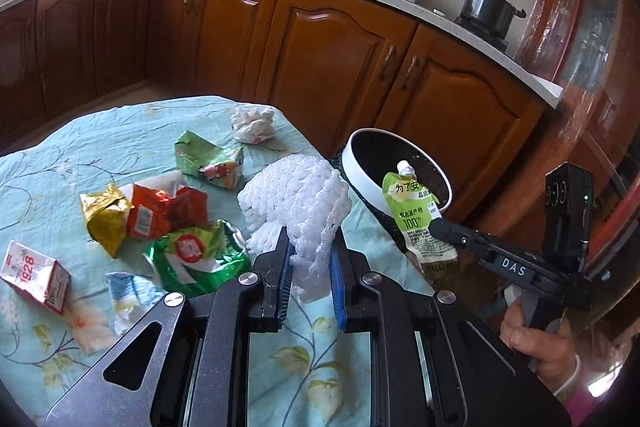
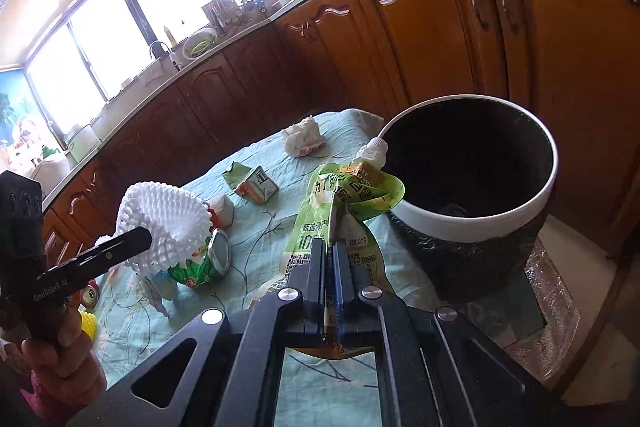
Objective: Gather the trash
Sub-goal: 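Carry the green pouch and white foam net over the trash bin with both tools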
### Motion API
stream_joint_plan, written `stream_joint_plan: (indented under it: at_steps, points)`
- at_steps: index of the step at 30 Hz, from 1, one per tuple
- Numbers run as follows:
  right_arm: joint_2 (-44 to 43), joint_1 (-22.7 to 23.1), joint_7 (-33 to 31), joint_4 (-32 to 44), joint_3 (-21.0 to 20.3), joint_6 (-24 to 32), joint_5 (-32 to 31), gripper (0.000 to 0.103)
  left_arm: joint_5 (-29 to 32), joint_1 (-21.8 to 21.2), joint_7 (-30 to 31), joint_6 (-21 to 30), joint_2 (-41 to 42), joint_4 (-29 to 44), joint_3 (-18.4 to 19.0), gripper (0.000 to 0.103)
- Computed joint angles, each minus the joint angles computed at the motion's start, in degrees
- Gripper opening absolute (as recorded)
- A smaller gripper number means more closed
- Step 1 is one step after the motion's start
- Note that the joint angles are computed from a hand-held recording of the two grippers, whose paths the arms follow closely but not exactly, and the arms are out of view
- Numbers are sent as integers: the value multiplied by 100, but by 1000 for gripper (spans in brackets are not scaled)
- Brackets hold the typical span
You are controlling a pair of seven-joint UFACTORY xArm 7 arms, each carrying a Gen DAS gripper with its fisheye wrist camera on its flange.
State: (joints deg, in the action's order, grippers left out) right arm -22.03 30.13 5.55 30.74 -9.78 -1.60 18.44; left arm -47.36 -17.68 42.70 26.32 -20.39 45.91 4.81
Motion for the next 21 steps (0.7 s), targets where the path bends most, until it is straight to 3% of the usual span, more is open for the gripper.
stream_joint_plan:
  at_steps: [14,21]
  points:
    - [-1,-318,-346,87,-461,95,47,3,89,-197,-119,-150,929,722,-586,15]
    - [352,-203,-862,519,-900,176,423,3,277,-127,-318,-104,1583,1393,-920,15]
